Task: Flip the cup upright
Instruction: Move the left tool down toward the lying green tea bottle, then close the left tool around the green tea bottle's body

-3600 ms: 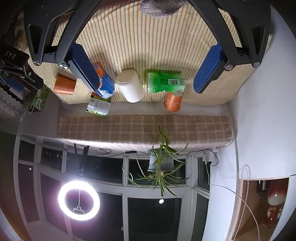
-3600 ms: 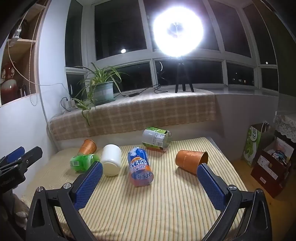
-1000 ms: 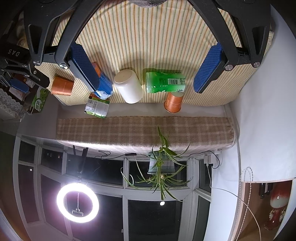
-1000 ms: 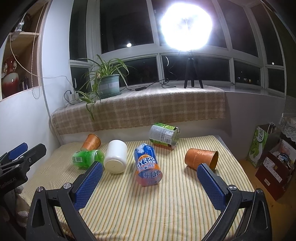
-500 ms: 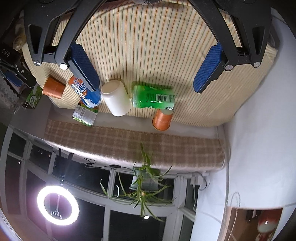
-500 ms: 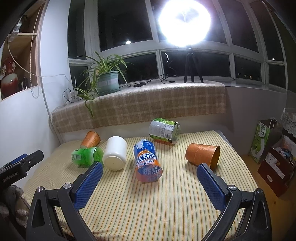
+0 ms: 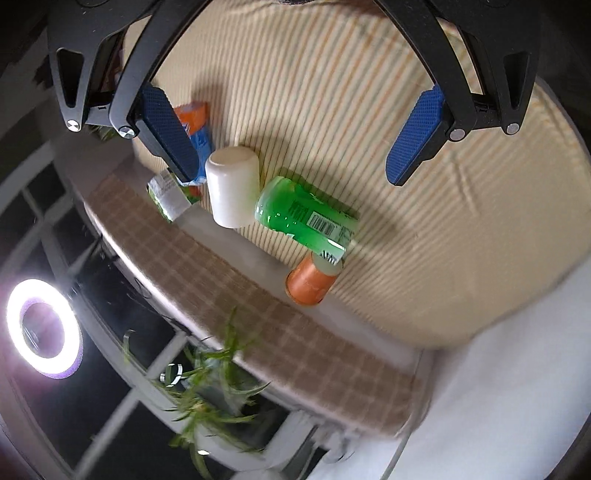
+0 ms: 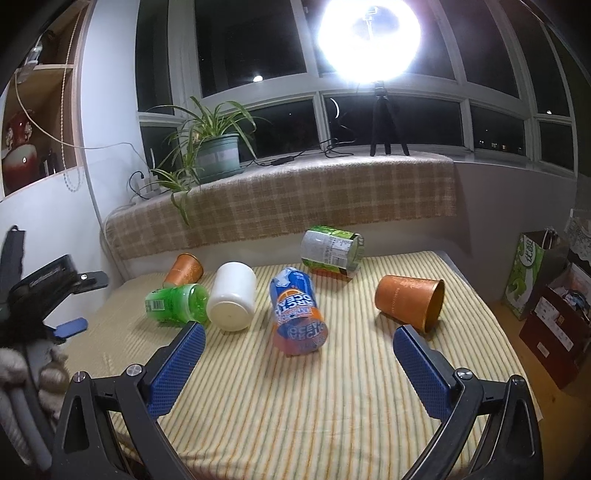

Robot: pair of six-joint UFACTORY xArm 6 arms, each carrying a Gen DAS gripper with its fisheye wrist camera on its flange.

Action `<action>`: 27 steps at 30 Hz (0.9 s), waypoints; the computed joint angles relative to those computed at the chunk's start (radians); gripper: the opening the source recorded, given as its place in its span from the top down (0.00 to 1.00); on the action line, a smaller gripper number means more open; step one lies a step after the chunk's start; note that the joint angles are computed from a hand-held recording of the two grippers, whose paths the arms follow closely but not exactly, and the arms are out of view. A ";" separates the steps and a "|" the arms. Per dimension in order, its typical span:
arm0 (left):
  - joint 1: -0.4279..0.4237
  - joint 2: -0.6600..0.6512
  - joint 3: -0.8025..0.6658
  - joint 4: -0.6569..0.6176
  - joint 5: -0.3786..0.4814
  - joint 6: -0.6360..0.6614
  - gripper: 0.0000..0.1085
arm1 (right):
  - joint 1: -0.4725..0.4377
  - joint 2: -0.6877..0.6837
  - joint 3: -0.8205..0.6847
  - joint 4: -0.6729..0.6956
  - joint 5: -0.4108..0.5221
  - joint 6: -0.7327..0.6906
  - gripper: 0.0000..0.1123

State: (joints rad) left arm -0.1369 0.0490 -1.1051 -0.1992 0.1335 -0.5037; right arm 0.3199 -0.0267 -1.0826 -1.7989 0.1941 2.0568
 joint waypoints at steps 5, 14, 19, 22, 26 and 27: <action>0.000 0.111 -0.129 -0.292 0.115 0.085 0.05 | -0.023 -0.013 0.022 -0.007 -0.008 0.031 0.08; 0.021 0.297 -0.335 -0.129 0.178 -0.254 0.05 | -0.078 -0.003 0.031 -0.042 -0.051 0.082 0.08; 0.032 0.417 -0.483 0.024 0.243 -0.480 0.07 | -0.119 0.012 0.028 -0.066 -0.080 0.123 0.08; 0.034 0.470 -0.550 0.103 0.271 -0.574 0.07 | -0.145 0.021 0.025 -0.088 -0.096 0.155 0.08; 0.034 0.526 -0.624 0.139 0.301 -0.636 0.07 | -0.172 0.029 0.026 -0.103 -0.111 0.179 0.08; 0.035 0.542 -0.645 0.145 0.311 -0.648 0.07 | -0.181 0.032 0.025 -0.106 -0.116 0.189 0.08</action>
